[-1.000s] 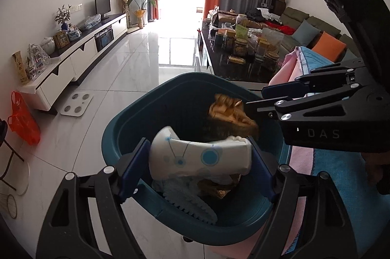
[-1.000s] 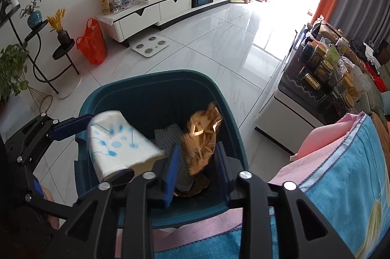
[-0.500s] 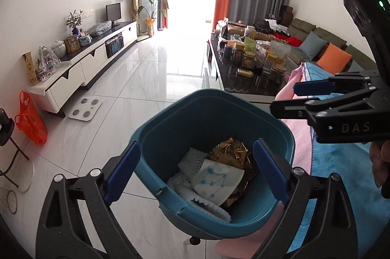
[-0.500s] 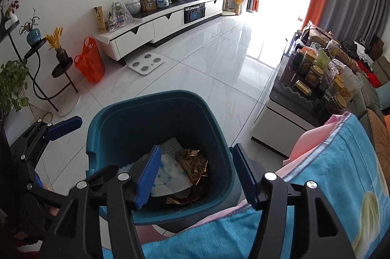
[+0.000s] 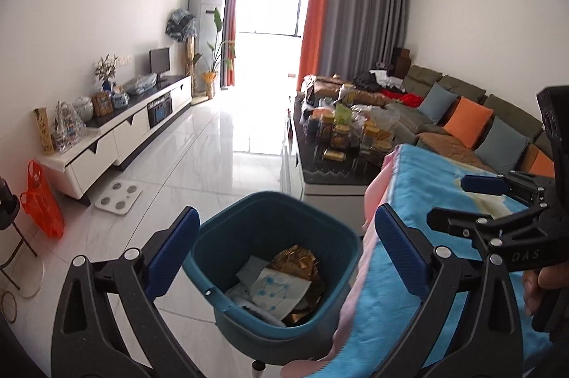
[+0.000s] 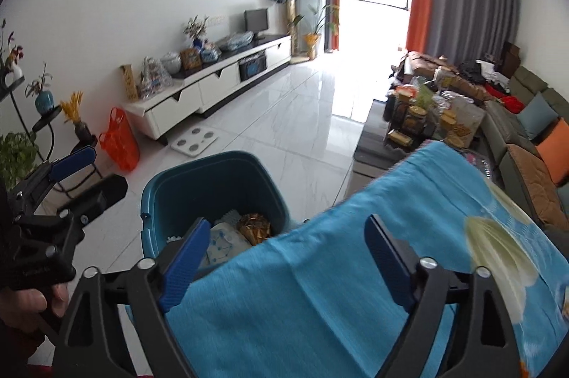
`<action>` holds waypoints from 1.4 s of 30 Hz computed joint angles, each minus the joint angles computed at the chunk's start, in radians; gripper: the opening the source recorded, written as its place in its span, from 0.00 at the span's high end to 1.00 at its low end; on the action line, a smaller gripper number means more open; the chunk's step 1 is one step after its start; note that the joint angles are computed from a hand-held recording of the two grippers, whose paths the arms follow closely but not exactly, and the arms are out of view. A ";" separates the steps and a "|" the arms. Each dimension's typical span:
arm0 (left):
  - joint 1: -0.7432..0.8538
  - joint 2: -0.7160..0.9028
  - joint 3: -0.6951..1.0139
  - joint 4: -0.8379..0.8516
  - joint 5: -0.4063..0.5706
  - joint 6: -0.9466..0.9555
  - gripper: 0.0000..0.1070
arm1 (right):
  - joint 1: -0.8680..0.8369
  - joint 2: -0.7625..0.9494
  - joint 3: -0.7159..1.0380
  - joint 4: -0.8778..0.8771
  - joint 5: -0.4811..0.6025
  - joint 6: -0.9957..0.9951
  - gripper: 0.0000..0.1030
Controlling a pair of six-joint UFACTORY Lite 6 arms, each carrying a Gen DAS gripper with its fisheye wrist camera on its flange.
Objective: Collect trash
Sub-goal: 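Move both tools back over the table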
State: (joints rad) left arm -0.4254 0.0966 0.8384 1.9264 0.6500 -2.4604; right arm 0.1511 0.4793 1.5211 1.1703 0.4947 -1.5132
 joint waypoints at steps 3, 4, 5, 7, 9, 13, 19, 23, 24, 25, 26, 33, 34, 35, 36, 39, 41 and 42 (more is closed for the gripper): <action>-0.081 -0.031 0.023 -0.084 0.040 0.076 0.09 | -0.091 -0.106 -0.140 0.178 0.047 -0.174 0.06; -0.109 -0.034 0.035 -0.104 0.056 0.096 0.09 | -0.121 -0.135 -0.178 0.216 0.065 -0.211 0.07; -0.137 -0.035 0.051 -0.126 0.067 0.119 0.09 | -0.159 -0.173 -0.226 0.259 0.089 -0.257 0.07; -0.186 -0.031 0.088 -0.162 0.088 0.165 0.09 | -0.222 -0.233 -0.305 0.321 0.120 -0.327 0.07; -0.250 -0.015 0.133 -0.185 0.127 0.198 0.09 | -0.291 -0.289 -0.383 0.380 0.155 -0.403 0.07; -0.362 0.036 0.224 -0.189 0.191 0.227 0.09 | -0.438 -0.383 -0.520 0.473 0.204 -0.535 0.07; -0.483 0.144 0.374 -0.202 0.243 0.282 0.09 | -0.657 -0.465 -0.674 0.577 0.291 -0.701 0.07; -0.537 0.210 0.465 -0.215 0.242 0.308 0.09 | -0.776 -0.518 -0.770 0.610 0.339 -0.783 0.07; -0.546 0.223 0.476 -0.210 0.243 0.303 0.09 | -0.809 -0.524 -0.786 0.611 0.355 -0.800 0.07; -0.560 0.236 0.492 -0.207 0.239 0.301 0.09 | -0.835 -0.525 -0.798 0.614 0.363 -0.814 0.07; -0.558 0.246 0.495 -0.195 0.228 0.292 0.09 | -0.875 -0.533 -0.815 0.612 0.378 -0.823 0.07; -0.619 0.354 0.597 -0.196 0.195 0.310 0.09 | -1.054 -0.555 -0.902 0.615 0.437 -0.865 0.07; -0.611 0.369 0.603 -0.177 0.176 0.300 0.09 | -1.076 -0.556 -0.912 0.617 0.444 -0.877 0.07; -0.612 0.377 0.607 -0.171 0.165 0.300 0.09 | -1.088 -0.557 -0.921 0.627 0.445 -0.886 0.07; -0.619 0.392 0.620 -0.173 0.157 0.304 0.09 | -1.107 -0.567 -0.938 0.631 0.452 -0.890 0.07; -0.628 0.429 0.641 -0.158 0.132 0.291 0.09 | -1.153 -0.595 -0.985 0.658 0.478 -0.911 0.07; -0.632 0.451 0.656 -0.148 0.120 0.289 0.09 | -1.170 -0.628 -1.017 0.676 0.490 -0.922 0.07; -0.629 0.447 0.649 -0.144 0.110 0.286 0.09 | -1.175 -0.637 -1.024 0.673 0.492 -0.920 0.07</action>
